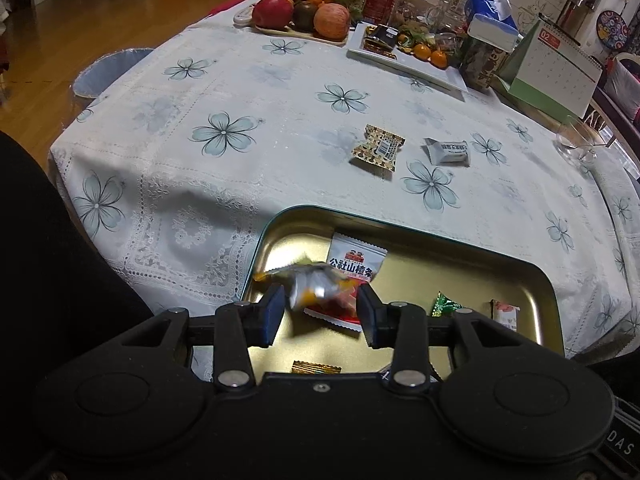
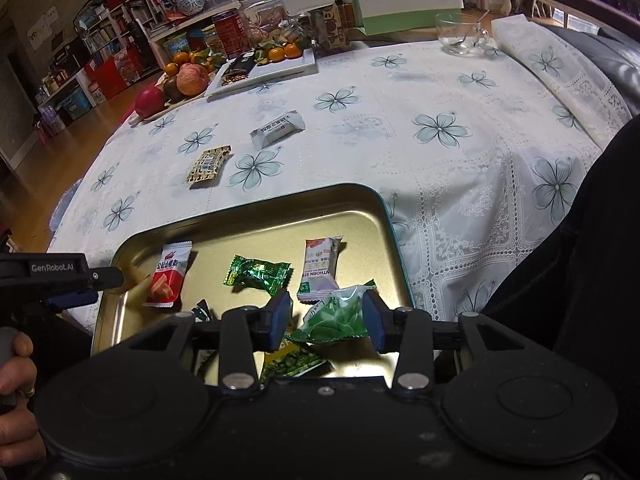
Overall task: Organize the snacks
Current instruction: 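Carry both snacks into the gold tray and open the left and right tools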
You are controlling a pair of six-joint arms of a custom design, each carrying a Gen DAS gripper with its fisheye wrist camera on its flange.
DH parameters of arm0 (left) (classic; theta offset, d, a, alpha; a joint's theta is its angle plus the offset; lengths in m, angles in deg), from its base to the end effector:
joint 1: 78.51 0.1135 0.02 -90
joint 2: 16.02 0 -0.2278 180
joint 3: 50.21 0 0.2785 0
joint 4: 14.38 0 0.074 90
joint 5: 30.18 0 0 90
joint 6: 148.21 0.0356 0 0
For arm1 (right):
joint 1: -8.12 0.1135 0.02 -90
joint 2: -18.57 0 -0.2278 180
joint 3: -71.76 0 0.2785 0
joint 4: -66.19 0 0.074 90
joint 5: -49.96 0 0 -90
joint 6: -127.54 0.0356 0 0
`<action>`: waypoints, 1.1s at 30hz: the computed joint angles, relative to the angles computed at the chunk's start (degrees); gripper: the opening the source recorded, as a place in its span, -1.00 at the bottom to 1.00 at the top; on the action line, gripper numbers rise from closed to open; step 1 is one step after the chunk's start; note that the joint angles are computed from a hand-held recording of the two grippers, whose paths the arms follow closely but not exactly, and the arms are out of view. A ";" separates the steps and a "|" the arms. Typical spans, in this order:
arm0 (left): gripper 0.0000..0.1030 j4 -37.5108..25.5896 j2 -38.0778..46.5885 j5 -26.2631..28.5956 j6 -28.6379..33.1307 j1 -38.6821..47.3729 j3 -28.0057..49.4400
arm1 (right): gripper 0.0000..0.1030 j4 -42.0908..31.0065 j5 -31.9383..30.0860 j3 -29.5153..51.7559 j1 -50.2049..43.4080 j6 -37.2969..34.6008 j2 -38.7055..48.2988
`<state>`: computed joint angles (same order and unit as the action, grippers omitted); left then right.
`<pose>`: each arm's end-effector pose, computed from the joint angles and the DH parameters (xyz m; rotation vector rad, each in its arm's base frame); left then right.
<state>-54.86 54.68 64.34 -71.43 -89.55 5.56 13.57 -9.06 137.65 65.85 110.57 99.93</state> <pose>0.2703 -0.0556 0.1666 -0.0172 2.5549 -0.2657 0.1720 0.2381 0.1675 0.4645 2.4533 0.1509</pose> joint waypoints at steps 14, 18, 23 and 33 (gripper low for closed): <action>-0.07 -0.85 -0.96 -5.10 0.52 -3.11 -1.64 | -0.07 -1.58 0.50 1.96 0.77 -0.76 2.34; -0.07 -1.22 -0.88 -5.84 0.57 -3.29 -1.58 | -0.05 -1.91 0.28 2.16 0.88 -0.87 2.51; -0.07 -1.73 -0.71 -6.60 0.84 -4.01 -1.53 | 0.02 -1.97 0.21 2.68 1.31 -1.81 3.04; -0.07 -2.70 -2.28 -12.37 2.63 -8.49 -2.39 | 0.06 -2.77 1.38 3.95 2.56 -3.32 4.23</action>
<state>-57.56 52.40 51.97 -68.79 -98.04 3.17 10.80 -7.69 141.60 68.41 107.25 104.16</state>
